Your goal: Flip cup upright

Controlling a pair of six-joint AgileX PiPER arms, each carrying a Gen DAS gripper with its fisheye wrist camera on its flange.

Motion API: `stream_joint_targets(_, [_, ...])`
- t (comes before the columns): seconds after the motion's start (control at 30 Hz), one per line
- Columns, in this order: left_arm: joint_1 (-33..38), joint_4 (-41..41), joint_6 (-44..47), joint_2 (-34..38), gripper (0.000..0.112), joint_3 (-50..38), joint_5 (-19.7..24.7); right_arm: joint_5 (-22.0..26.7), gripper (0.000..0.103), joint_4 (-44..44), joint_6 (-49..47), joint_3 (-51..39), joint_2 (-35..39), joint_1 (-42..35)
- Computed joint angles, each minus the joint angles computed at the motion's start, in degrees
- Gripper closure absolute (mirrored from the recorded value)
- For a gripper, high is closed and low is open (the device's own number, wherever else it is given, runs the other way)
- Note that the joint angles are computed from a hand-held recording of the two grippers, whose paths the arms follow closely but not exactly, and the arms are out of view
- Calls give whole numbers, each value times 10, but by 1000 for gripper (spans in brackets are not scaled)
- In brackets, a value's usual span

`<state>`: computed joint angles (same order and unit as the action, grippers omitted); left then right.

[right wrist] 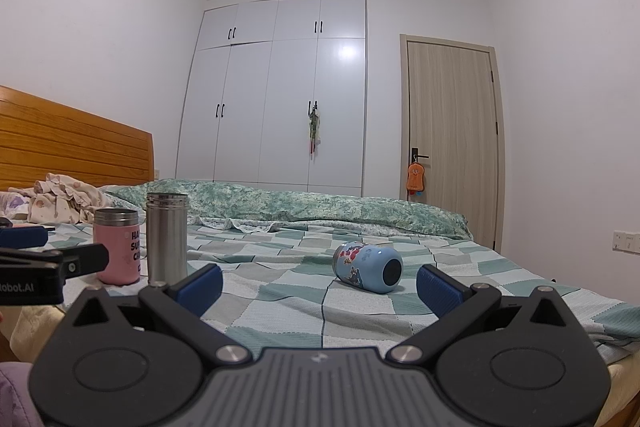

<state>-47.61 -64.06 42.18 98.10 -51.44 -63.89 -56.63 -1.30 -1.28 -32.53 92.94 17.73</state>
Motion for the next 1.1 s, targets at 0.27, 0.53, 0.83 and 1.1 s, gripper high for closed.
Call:
stream_joint_targets(0.27, [0,0,0,0,9,0,0,0,0,0,0,0,0,0])
stream_joint_targets(0.53, [0,0,0,0,9,0,0,0,0,1,0,-1,1,1])
stream_joint_targets(0.83, [0,0,1,0,9,0,0,0,0,4,-3,0,0,2])
stream_joint_targets(1.1, [6,0,30,-1,9,-17,26,49,0,-3,-7,-21,-10,0])
